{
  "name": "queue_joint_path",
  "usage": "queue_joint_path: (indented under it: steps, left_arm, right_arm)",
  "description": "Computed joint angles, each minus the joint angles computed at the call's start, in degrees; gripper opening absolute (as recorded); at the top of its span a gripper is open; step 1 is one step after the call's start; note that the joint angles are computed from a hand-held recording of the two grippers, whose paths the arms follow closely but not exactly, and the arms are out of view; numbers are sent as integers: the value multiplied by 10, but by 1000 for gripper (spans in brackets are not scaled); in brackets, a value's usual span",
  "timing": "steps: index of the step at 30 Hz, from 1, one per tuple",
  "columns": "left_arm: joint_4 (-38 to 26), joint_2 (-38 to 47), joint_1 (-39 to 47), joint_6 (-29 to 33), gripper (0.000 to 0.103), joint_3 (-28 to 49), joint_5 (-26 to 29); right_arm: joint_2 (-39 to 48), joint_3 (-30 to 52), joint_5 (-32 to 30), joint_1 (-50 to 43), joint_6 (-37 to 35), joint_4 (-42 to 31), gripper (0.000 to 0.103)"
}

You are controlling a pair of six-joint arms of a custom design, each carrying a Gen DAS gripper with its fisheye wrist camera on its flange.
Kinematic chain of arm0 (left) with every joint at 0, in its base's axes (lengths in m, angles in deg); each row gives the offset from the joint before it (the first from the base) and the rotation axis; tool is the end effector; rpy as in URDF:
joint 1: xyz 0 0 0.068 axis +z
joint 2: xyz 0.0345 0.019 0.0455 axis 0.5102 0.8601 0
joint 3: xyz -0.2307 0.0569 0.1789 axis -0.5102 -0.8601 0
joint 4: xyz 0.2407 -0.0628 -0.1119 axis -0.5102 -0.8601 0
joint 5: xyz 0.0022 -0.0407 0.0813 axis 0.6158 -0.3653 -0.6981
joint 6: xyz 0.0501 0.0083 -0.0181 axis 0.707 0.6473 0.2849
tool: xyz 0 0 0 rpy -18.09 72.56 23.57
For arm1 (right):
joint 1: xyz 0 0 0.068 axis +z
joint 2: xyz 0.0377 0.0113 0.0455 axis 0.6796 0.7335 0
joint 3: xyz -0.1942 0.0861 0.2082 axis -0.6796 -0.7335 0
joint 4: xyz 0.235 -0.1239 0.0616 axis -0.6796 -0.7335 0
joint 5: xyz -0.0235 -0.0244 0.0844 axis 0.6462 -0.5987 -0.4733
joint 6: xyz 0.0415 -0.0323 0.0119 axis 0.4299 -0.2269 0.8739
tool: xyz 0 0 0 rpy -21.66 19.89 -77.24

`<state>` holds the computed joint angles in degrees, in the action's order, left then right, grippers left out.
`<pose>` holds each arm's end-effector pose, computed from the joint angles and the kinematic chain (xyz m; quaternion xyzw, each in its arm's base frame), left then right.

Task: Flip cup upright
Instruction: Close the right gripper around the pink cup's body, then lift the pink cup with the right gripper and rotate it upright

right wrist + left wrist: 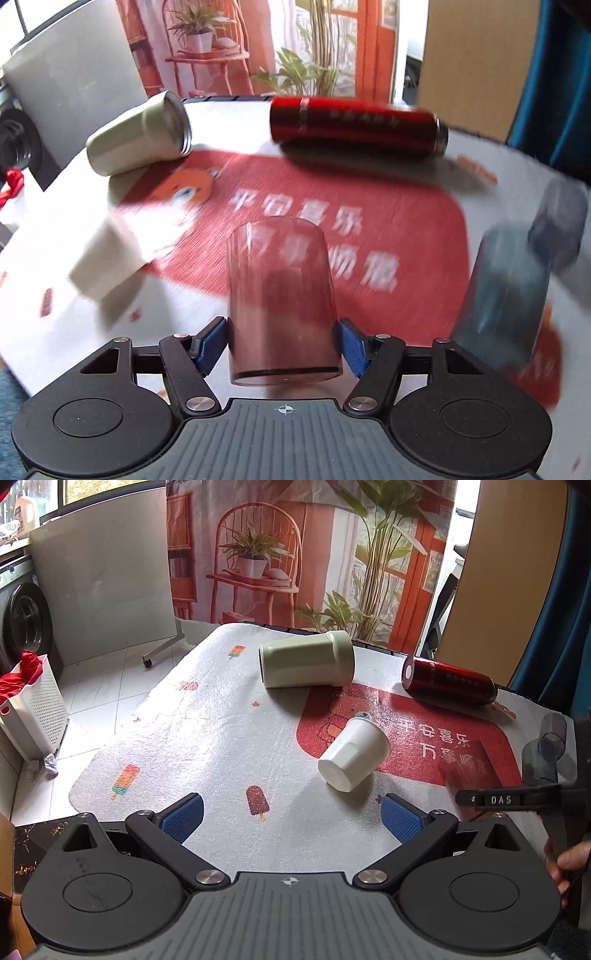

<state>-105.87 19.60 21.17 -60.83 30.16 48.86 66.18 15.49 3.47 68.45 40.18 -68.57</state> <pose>0.1905 -0.0208 0.2100 -0.1628 0.9144 0.0425 0.3681 0.3581 0.1745 0.1295 -0.1580 0.9465 0.1105 0.2588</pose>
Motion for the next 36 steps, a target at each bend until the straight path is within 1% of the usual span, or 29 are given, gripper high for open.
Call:
queue_joint_path:
  steps: [2,6,9,12,15,16,17,19,22,23,25,31,34,36]
  left_arm:
    - [-7,-10,0,0,103,-1,-1]
    - [-16,-27,0,-2,103,-4,-2]
    - [-21,-35,1,-5,103,-5,-2]
    - [-26,-45,3,-7,103,-9,-1]
    - [-30,-50,2,-10,103,-9,-1]
    - [-31,-51,3,-11,103,-9,0]
    - [-32,-50,2,-11,103,-8,1]
    - [-32,-49,0,-14,103,-7,1]
    - [-31,-43,-5,-17,103,-6,5]
    - [-32,-41,-8,-19,103,-6,6]
    - [-32,-34,-15,-24,103,-4,9]
    - [-17,12,-41,-38,103,8,24]
    - [-8,43,-60,-42,103,22,22]
    - [1,64,-72,-47,103,31,22]
  right_arm:
    - [-26,-39,18,22,36,19,61]
    - [-65,-88,37,57,110,28,61]
    - [-82,-110,42,75,143,34,61]
    - [-90,-118,35,85,153,35,61]
    - [-93,-119,21,89,155,34,62]
    - [-96,-120,20,89,155,33,65]
    - [-101,-124,20,90,155,33,72]
    - [-119,-136,31,92,153,36,81]
    - [-152,-154,53,93,138,33,85]
    - [-164,-161,58,92,133,31,91]
    - [-188,-176,63,86,120,30,95]
    - [-244,-206,106,67,92,14,97]
    - [-259,-221,105,48,80,20,100]
    - [-259,-225,104,35,75,15,100]
